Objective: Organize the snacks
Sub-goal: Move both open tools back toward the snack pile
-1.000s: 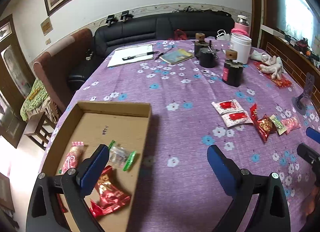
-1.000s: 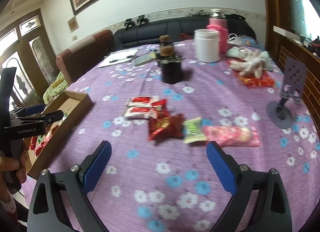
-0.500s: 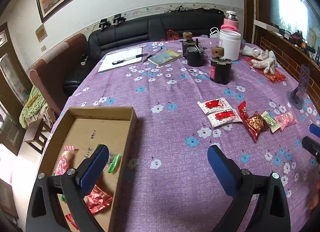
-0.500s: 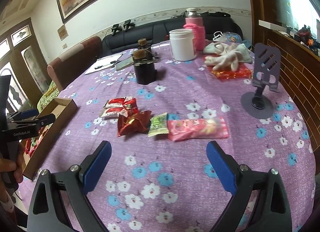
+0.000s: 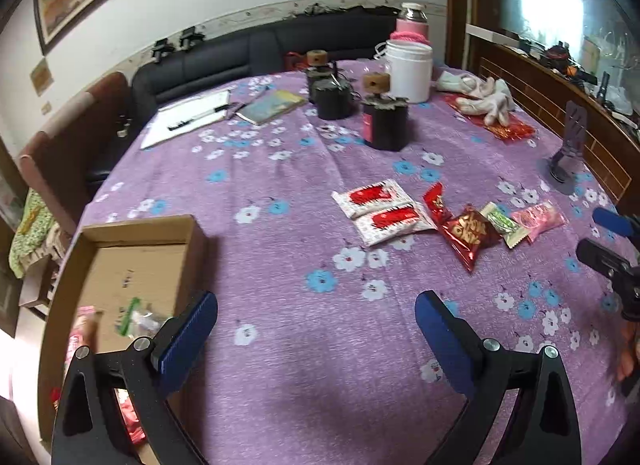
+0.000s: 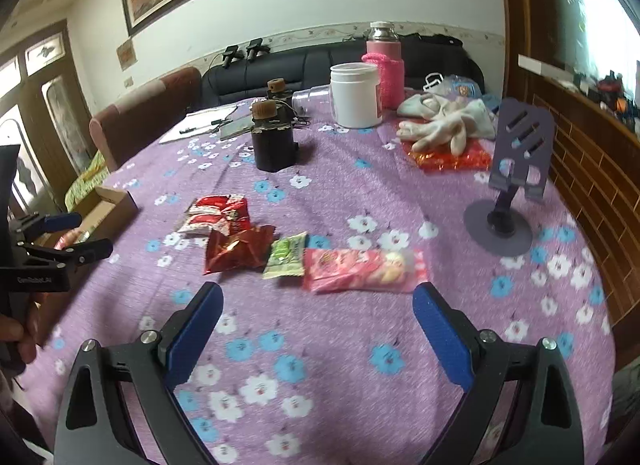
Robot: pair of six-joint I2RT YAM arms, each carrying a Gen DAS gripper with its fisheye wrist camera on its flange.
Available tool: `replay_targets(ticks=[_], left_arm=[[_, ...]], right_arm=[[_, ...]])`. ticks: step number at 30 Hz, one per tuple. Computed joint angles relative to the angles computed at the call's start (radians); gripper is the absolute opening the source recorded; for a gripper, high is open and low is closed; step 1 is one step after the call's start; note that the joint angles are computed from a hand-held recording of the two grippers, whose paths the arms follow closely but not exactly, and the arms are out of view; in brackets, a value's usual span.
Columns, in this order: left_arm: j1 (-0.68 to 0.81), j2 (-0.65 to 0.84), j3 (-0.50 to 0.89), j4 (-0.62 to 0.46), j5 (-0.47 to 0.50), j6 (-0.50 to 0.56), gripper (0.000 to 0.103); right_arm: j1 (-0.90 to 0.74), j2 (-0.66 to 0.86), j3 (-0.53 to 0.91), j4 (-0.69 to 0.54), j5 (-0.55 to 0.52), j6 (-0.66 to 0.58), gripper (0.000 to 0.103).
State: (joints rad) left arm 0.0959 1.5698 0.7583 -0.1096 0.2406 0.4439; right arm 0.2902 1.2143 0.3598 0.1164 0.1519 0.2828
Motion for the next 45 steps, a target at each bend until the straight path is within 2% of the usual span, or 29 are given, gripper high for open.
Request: replay_targets(ticks=[7, 10, 12, 16, 22, 24, 26, 35, 40, 42, 45], left_arm=[[-0.030, 0.034, 0.007, -0.008, -0.007, -0.006, 0.100], [-0.036, 0.037, 0.011, -0.016, 0.000, -0.001, 0.100], [-0.036, 0.042, 0.020, -0.028, 0.008, 0.002, 0.100], [-0.033, 0.054, 0.041, -0.047, 0.017, 0.011, 0.100], [-0.047, 0.135, 0.143, -0.183, 0.106, 0.123, 0.100], [-0.065, 0.175, 0.182, -0.216, 0.141, 0.175, 0.100], [-0.098, 0.217, 0.223, -0.241, 0.121, 0.199, 0.100], [-0.185, 0.366, 0.411, -0.302, 0.117, 0.207, 0.100], [-0.210, 0.486, 0.561, -0.448, 0.145, 0.263, 0.100], [-0.215, 0.500, 0.569, -0.448, 0.127, 0.286, 0.100], [-0.201, 0.522, 0.626, -0.588, 0.140, 0.338, 0.100]], right_arm=[[-0.071, 0.093, 0.049, 0.041, -0.081, -0.135, 0.095], [-0.142, 0.165, 0.093, 0.045, -0.250, -0.271, 0.095], [-0.152, 0.228, 0.144, 0.001, -0.307, -0.386, 0.095], [-0.160, 0.336, 0.231, -0.073, -0.294, -0.530, 0.095], [-0.253, 0.432, 0.328, -0.152, -0.395, -0.638, 0.095], [-0.278, 0.452, 0.357, -0.181, -0.432, -0.666, 0.095], [-0.287, 0.463, 0.376, -0.204, -0.451, -0.685, 0.095], [-0.297, 0.492, 0.385, -0.201, -0.470, -0.680, 0.095], [-0.298, 0.480, 0.358, -0.168, -0.496, -0.646, 0.095], [-0.296, 0.473, 0.350, -0.160, -0.500, -0.637, 0.095], [-0.293, 0.456, 0.331, -0.150, -0.504, -0.626, 0.095]])
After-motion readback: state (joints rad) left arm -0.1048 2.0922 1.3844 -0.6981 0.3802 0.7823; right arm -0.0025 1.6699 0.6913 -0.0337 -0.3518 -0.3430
